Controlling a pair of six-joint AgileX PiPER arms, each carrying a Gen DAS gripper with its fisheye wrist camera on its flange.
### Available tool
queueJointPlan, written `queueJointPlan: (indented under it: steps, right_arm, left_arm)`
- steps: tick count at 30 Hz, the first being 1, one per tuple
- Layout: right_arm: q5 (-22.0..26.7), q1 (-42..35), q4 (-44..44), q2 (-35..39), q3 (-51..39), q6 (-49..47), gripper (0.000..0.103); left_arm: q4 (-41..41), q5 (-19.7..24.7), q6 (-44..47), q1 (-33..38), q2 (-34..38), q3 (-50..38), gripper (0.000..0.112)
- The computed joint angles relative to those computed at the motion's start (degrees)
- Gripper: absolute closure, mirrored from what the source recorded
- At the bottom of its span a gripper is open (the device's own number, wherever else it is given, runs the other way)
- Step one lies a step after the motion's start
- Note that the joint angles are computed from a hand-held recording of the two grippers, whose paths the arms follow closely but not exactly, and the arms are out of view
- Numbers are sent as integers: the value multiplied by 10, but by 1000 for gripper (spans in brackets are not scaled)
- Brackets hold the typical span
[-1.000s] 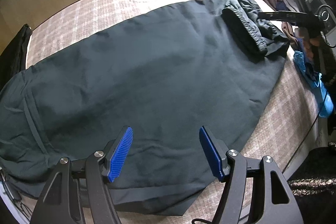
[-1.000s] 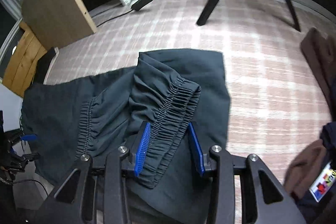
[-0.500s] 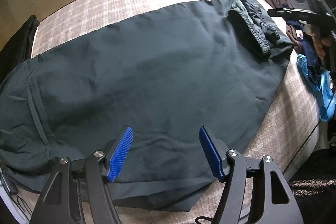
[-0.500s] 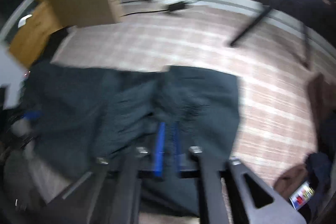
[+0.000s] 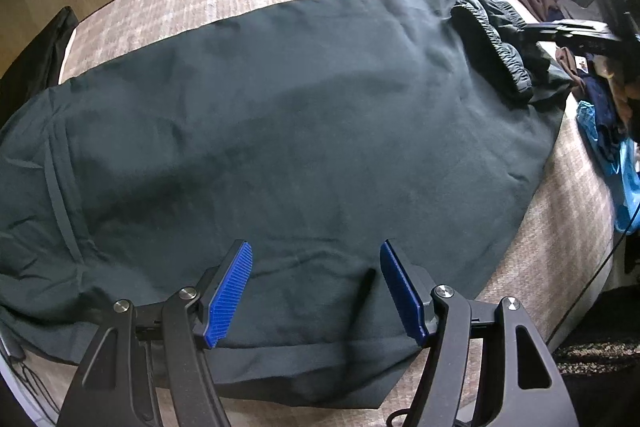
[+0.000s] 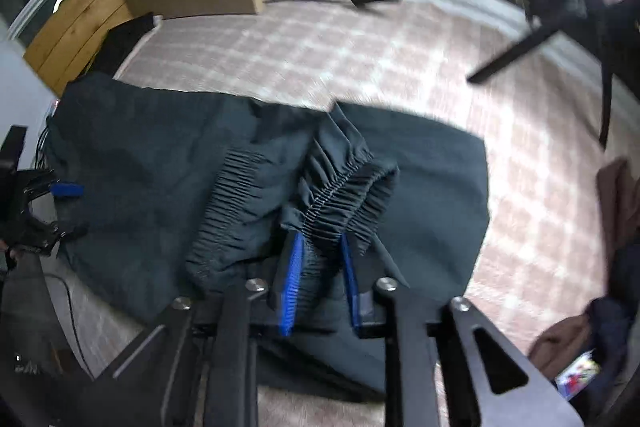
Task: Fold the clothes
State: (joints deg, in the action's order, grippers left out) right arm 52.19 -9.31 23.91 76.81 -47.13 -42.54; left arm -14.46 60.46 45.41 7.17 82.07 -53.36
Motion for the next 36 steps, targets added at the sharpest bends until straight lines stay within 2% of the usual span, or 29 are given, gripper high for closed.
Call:
queueJointPlan:
  steps: [1, 4, 7, 9, 12, 13, 16, 19, 22, 25, 28, 29, 30, 31, 32, 34, 36]
  right_arm:
    - [10, 14, -14, -8, -9, 11, 100]
    - [20, 89, -66, -18, -25, 60, 100]
    - [33, 110, -9, 12, -28, 25, 99]
    - [55, 84, 45, 25, -30, -2, 96]
    - [149, -28, 150, 41, -45, -62, 81]
    - [154, -58, 159, 36, -47, -73, 79]
    - [104, -100, 131, 22, -38, -50, 76]
    - [68, -88, 133, 44, -18, -43, 76]
    - [14, -13, 140, 70, 16, -41, 76]
    - [-40, 66, 81, 80, 32, 3, 76]
    - [-27, 22, 92, 21, 41, -8, 74]
    - [-20, 0, 93, 0, 44, -14, 71]
    - [-18, -24, 86, -19, 51, -20, 63]
    - [-15, -49, 80, -37, 57, -28, 59]
    - [-13, -73, 74, -51, 62, -36, 59]
    - [-8, -120, 69, -50, 72, -60, 59]
    - [16, -186, 74, -32, 73, -100, 59]
  left_arm:
    - [-1, -1, 1, 1, 1, 0, 48]
    - [-9, 2, 5, 6, 3, -5, 48]
    - [-12, 3, 5, 7, 4, -10, 48]
    - [-14, 7, 9, 10, 2, -12, 48]
    - [-17, 13, 16, 16, -1, -15, 48]
    - [-16, 13, 15, 17, 0, -16, 48]
    - [-25, 19, 18, 23, 6, -19, 48]
    - [-45, 53, -9, 6, 4, -39, 48]
    - [-40, 48, -21, -24, -11, -48, 48]
    - [-51, 57, -60, -76, 2, -86, 47]
    - [-77, 56, -113, -143, 36, -126, 40]
    - [-87, 54, -129, -164, 49, -139, 39]
    - [-97, 52, -143, -184, 63, -153, 38]
    - [-104, 49, -155, -205, 76, -167, 38]
    - [-106, 44, -166, -221, 91, -178, 38]
    - [-104, 57, -181, -239, 122, -214, 38]
    - [-88, 33, -207, -265, 156, -234, 38]
